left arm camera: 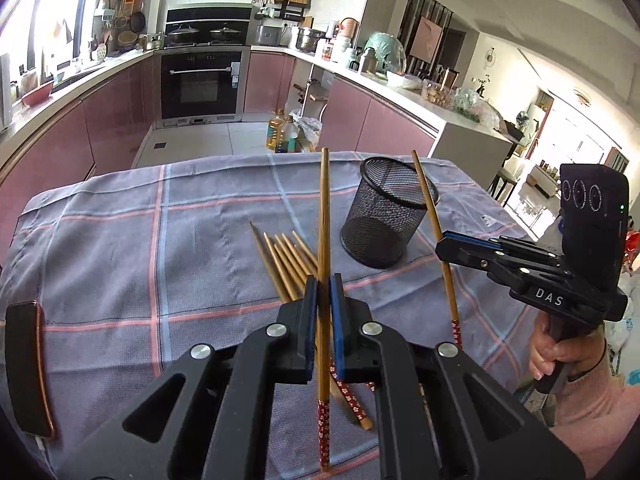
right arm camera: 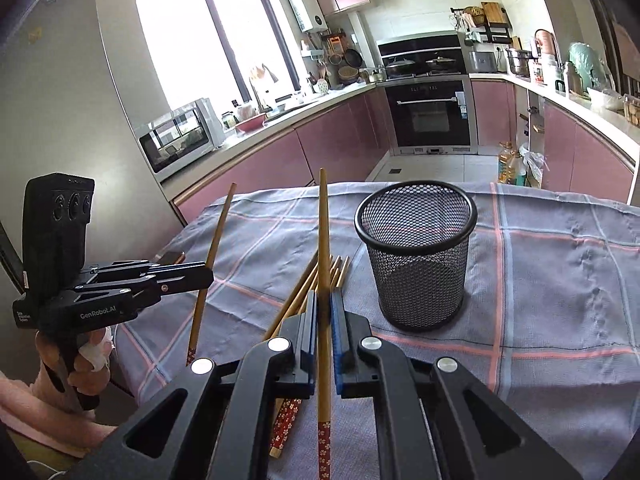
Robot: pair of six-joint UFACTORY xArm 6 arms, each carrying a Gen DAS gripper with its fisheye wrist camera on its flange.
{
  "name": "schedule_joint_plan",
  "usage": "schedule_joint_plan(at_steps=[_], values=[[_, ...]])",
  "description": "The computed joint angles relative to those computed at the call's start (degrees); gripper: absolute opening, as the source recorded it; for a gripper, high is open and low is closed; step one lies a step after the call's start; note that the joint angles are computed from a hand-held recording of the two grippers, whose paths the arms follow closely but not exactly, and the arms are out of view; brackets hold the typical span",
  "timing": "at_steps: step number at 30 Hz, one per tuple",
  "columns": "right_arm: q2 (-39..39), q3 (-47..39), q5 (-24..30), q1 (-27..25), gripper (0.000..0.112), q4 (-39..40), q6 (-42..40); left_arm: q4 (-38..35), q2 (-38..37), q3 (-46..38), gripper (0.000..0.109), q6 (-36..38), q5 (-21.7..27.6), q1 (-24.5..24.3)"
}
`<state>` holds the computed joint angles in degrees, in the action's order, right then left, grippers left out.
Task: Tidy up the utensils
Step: 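Close the left tool on one chopstick while the right tool grasps another, then lift both held chopsticks upright and lower them into the black mesh cup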
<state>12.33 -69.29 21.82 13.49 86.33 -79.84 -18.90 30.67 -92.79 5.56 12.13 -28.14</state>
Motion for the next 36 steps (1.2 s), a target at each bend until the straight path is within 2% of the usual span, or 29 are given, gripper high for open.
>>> schedule_joint_plan(at_steps=[8, 14, 22, 28, 33, 36], values=[[-2.9, 0.1, 2.6, -2.4, 0.006, 7.3, -6.9, -14.9, -4.8, 1.9, 0.007, 14.5, -2.8, -1.8], [-3.3, -2.2, 3.8, -3.6, 0.006, 10.5, -10.3, -22.4, -4.6, -1.9, 0.007, 20.5, -2.8, -2.4], [-3.3, -6.0, 4.1, -5.1, 0.006, 10.4, -10.6, -14.9, 0.0, -11.7, 0.007, 13.6, -1.8, -2.3], [-2.9, -9.0, 3.4, -6.2, 0.006, 10.7, -11.2, -10.9, 6.0, -22.9, 0.007, 10.3, 1.3, -2.4], [-1.2, -12.5, 2.5, -7.0, 0.006, 11.2, -11.3, -5.0, 13.4, -35.8, 0.007, 4.7, 5.1, -2.3], [0.7, -14.7, 1.9, -7.1, 0.006, 10.4, -10.3, -0.6, 20.1, -47.1, 0.007, 0.1, 9.4, -2.0]])
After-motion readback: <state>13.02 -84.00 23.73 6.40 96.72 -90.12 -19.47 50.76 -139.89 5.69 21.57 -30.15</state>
